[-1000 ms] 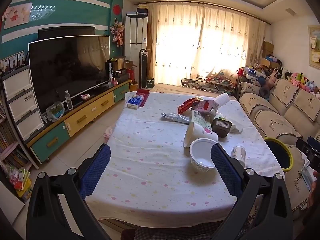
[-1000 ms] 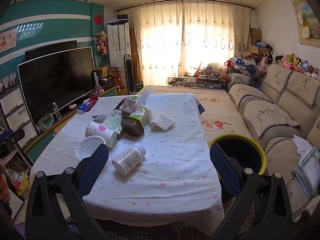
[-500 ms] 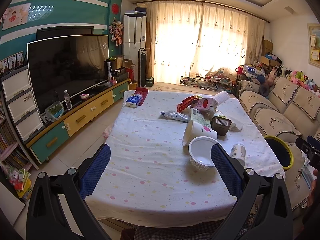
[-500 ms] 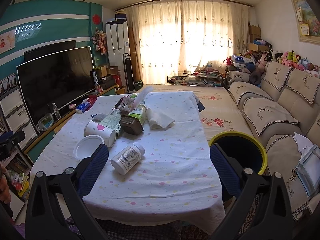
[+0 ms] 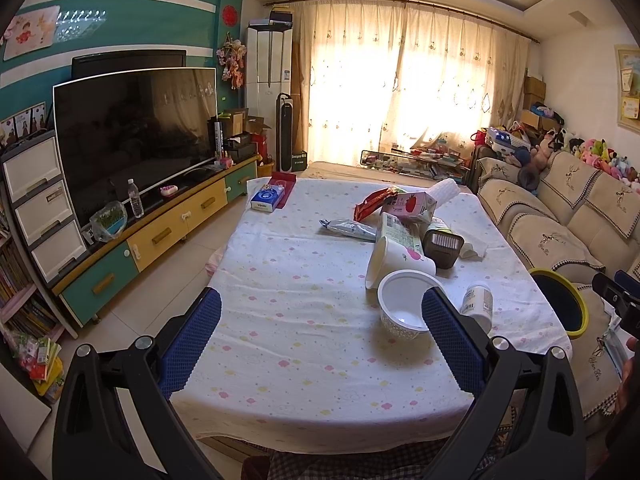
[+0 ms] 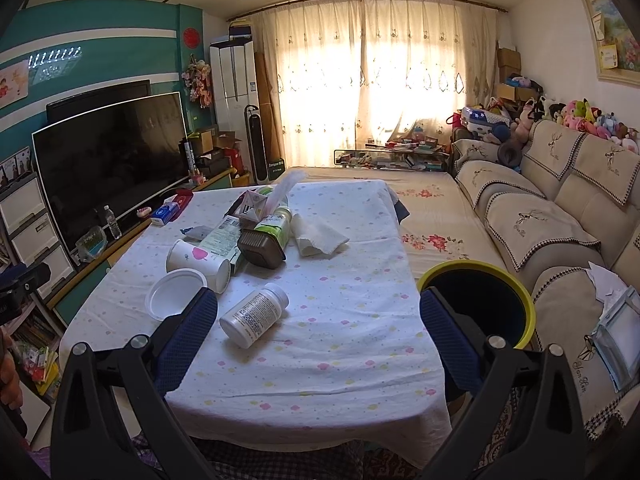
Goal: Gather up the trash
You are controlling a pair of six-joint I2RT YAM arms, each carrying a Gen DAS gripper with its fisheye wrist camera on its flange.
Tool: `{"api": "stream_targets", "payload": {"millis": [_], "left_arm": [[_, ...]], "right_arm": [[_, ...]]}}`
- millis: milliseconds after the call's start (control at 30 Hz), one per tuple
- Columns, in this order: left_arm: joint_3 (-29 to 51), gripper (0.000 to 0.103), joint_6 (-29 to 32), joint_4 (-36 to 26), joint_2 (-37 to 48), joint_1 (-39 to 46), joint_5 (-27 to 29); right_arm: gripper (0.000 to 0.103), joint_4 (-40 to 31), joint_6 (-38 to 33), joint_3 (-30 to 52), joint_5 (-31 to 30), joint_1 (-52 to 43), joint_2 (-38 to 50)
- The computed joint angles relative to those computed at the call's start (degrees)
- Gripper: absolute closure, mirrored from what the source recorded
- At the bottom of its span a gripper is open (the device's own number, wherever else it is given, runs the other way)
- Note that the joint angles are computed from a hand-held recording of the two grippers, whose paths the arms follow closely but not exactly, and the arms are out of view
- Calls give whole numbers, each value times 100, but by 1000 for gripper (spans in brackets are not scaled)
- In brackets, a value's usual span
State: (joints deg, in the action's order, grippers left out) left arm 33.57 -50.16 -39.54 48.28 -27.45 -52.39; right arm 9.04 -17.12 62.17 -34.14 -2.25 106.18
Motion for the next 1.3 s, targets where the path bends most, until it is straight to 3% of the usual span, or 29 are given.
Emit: {"api": "stream_targets", "payload": {"millis": [333, 1300], "left_arm": [[-133, 4, 220, 363, 110, 197, 205], [-162, 4, 292, 502, 200, 278, 294]], "right_arm": [[7, 45, -13, -106, 42, 26, -17], [7, -47, -24, 37, 8, -3, 63]]}}
